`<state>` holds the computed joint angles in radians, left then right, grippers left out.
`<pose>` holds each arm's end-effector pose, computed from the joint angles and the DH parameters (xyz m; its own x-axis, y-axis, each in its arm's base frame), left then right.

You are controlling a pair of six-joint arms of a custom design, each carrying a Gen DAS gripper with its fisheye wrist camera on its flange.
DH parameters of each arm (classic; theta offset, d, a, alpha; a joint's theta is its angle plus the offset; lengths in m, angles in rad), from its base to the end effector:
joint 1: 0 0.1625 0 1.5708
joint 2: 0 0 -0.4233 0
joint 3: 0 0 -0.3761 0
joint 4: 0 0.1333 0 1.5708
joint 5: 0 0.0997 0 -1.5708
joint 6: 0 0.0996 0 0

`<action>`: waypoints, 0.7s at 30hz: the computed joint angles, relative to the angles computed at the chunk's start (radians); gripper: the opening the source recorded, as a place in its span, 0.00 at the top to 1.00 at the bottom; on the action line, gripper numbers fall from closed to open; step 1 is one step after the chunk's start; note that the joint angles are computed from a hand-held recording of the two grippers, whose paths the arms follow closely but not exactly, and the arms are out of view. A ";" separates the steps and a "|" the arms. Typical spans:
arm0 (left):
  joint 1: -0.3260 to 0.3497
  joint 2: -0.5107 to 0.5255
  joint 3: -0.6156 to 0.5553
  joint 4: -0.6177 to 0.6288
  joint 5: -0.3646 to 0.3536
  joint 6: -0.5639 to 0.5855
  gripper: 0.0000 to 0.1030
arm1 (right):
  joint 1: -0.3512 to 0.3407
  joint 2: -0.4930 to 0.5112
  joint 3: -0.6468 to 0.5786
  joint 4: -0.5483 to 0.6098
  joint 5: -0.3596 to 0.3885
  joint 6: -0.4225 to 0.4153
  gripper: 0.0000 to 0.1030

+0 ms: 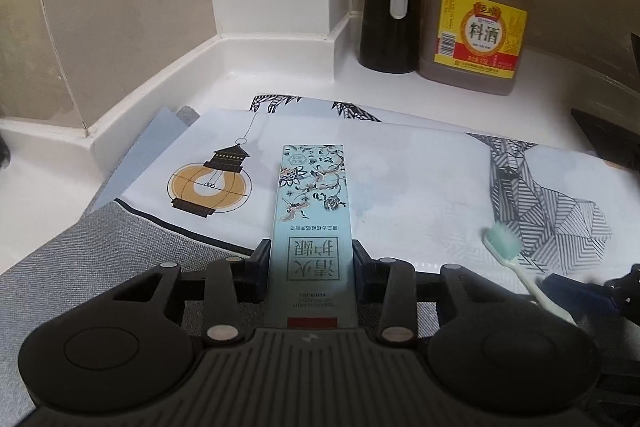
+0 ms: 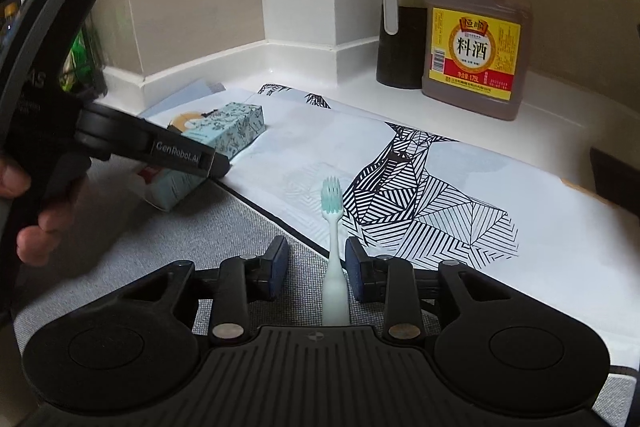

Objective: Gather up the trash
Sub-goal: 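Lift the toothpaste box and toothbrush off the counter with both tools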

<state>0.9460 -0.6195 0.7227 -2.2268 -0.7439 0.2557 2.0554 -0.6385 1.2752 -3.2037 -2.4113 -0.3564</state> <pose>-0.3232 -0.8013 0.3645 -0.6241 0.2546 -0.7387 0.6777 0.6469 -0.3496 0.4027 -0.6381 0.2388 -0.7379 0.0595 0.6723 -0.5449 0.5353 -0.6454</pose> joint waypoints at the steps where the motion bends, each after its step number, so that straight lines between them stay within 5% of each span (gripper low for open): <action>1: -0.005 -0.013 0.026 -0.024 0.001 0.011 0.58 | 0.001 0.003 -0.001 -0.002 -0.004 -0.010 0.78; 2: -0.012 -0.029 0.056 -0.048 -0.001 0.019 0.58 | 0.001 0.001 0.002 -0.005 0.001 -0.015 0.92; 7: -0.050 -0.149 0.242 -0.179 -0.014 0.040 0.58 | -0.015 -0.047 0.064 -0.020 0.110 0.013 0.92; 11: -0.086 -0.270 0.418 -0.274 -0.001 0.042 0.58 | -0.041 -0.091 0.107 -0.017 0.175 0.143 0.92; 21: -0.169 -0.536 0.799 -0.377 0.076 -0.062 0.58 | 0.073 -0.119 0.217 -0.216 0.040 0.021 0.92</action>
